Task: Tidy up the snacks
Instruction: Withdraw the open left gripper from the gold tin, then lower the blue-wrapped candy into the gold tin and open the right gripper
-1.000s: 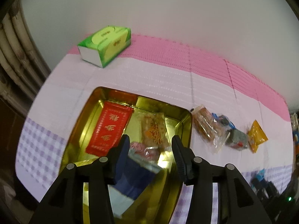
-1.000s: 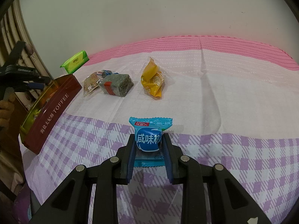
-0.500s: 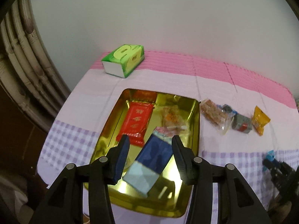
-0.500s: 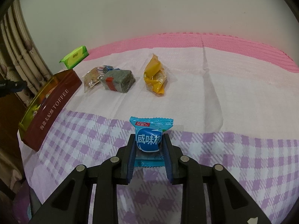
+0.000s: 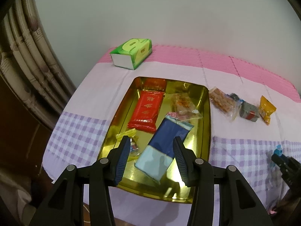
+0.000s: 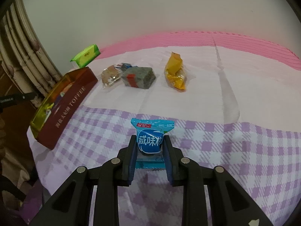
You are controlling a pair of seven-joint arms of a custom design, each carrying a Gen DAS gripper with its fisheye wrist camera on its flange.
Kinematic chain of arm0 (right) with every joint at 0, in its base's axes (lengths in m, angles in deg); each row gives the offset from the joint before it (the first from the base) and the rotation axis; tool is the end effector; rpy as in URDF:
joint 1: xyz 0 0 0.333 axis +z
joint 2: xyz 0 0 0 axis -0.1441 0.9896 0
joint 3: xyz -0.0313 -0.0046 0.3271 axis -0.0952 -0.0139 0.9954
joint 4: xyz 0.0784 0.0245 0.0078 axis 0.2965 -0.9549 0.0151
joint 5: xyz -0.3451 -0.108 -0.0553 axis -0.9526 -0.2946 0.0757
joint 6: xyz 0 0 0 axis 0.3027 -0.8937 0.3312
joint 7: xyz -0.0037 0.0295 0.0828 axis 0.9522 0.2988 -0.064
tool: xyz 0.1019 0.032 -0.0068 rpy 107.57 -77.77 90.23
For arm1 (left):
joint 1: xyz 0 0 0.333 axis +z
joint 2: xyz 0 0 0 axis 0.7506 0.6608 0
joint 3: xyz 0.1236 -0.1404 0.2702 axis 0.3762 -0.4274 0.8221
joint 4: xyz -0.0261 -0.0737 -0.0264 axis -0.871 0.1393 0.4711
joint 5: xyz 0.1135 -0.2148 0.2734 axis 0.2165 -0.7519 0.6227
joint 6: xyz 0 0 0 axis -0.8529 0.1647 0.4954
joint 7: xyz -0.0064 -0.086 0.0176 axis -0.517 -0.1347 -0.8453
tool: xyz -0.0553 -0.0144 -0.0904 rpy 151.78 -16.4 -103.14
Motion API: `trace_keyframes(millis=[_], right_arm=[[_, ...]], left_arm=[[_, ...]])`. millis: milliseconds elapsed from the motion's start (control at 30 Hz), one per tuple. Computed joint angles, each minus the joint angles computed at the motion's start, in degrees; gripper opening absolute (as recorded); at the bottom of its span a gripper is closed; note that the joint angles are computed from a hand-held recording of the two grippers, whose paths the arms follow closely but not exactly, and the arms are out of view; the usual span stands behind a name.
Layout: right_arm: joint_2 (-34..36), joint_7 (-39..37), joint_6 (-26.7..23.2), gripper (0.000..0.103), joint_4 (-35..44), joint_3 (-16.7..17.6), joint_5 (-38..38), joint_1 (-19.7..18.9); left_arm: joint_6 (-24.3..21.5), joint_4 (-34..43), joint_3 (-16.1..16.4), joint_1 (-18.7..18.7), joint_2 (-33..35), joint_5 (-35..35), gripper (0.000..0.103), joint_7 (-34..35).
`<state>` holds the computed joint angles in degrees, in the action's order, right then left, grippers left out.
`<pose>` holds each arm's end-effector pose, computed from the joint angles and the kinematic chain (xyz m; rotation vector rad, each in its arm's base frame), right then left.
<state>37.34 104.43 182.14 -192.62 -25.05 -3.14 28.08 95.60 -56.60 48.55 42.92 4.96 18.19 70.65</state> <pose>0.6125 0.2250 0.3125 -1.5602 1.9312 -0.4217 0.7386 -0.1521 0.3867 -1.6631 2.0745 -0.5674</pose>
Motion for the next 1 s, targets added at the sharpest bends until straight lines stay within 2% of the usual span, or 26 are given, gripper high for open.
trace_keyframes(millis=[300,533,800,1000], right_arm=[[-1.52,-0.85,0.18,0.025,0.49,0.03,-0.18,1.17],[-1.09,-1.93,-1.78,0.025,4.63,2.09,-2.38,0.21],[0.66,-3.57,-4.36,0.025,11.32,6.33,-5.24,-2.21],[3.27,-6.12,-7.03,0.025,17.86,11.25,-5.90,-5.23]], left_arm=[[1.39,-4.17,1.41,0.96,-2.07,1.57,0.048,-1.85],[1.62,-4.55,2.90,1.17,-2.15,3.24,0.048,-4.39],[1.45,-3.91,3.06,1.24,-1.41,4.52,0.048,-4.98],[1.97,-4.09,3.13,1.23,-1.48,4.99,0.048,-5.39]])
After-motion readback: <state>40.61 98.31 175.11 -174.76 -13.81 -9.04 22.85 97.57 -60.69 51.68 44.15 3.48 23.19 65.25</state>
